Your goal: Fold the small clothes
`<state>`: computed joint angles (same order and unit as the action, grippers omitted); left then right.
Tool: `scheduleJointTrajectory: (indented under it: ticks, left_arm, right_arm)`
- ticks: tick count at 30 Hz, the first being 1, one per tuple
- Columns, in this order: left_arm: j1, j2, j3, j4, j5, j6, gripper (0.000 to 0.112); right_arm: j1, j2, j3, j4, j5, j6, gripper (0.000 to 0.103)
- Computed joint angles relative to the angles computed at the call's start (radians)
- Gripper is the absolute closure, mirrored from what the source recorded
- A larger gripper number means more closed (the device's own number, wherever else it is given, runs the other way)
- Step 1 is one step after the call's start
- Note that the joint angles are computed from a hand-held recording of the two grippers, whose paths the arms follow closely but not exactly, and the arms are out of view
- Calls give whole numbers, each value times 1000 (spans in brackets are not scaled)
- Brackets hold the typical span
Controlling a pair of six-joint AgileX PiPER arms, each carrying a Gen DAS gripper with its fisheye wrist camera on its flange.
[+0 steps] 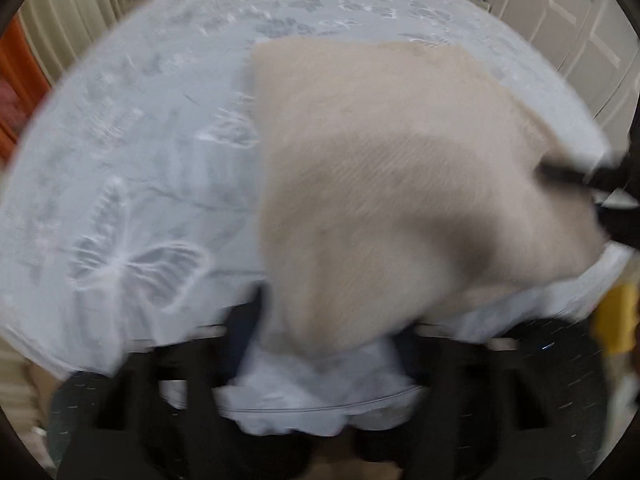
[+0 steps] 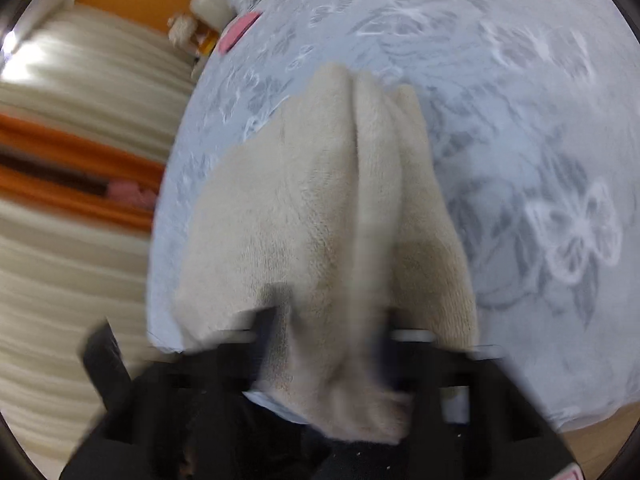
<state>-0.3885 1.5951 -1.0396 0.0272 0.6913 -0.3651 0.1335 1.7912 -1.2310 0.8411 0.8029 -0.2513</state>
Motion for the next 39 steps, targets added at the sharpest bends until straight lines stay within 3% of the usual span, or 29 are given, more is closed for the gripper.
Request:
scheduleJointTrajectory:
  ticks: [3,5,7,10,12,13,14,17,21,23,26,28,30,32,35,37,39]
  left_arm:
    - [78,-79,22,-133,-16,36,98]
    - [128,-132,56,-184,-22,49,98]
    - [156,-110,68,-225,-16,91,98]
    - [123,-33,91,-168,-36,62,98]
    - [105,-35,111,-153,-52,46,94]
    - [96,-50,120,-133,-53,25,93]
    - [93,-68,123,-123,-47,19,89]
    - [89,-124,124,-71,-5,-15,73]
    - [132,-233,98,-181,48,71,73]
    - [102,-249,40,-230,40,85,70]
    - [74,-182,-54,-256,-5,104,53]
    - [44,-59,-131,-181,-14,44,53]
    - [24,76,-195,-66,34,-44,52]
    - [5,132,-195,24,32,-104,51]
    - [4,108,-195,24,37,-93,51]
    - [32,94,-176,-35,19,-37,50]
    - [46,112,-167,-43,0,-27,41]
  right_arm:
    - [-26,-100,16,117,-22,-106,86]
    - [-56,-136,41,164,-26,-160,86]
    - [-57,-110,63,79,-57,-117,86]
    - [-30,35,72,-45,-55,-43,81]
    - [-50,-25,134,27,-87,-89,73]
    - [-52,-53,146,21,-101,-70,63]
    - [-50,-90,154,-25,-118,-17,62]
    - [-15,-202,153,-237,-179,171,62]
    - [61,-205,-1,-262,-103,142,64]
    - [112,-151,-90,-274,-83,136,73]
    - [168,-27,-232,-308,-60,182,80]
    - [193,35,-290,-355,-37,221,80]
    - [227,161,-371,-524,3,309,80]
    - [247,253,-410,-599,35,351,84]
    - [212,174,-378,-510,17,328,83]
    - [183,90,-283,-406,-68,265,80]
    - [173,154,-308,-435,-25,293,80]
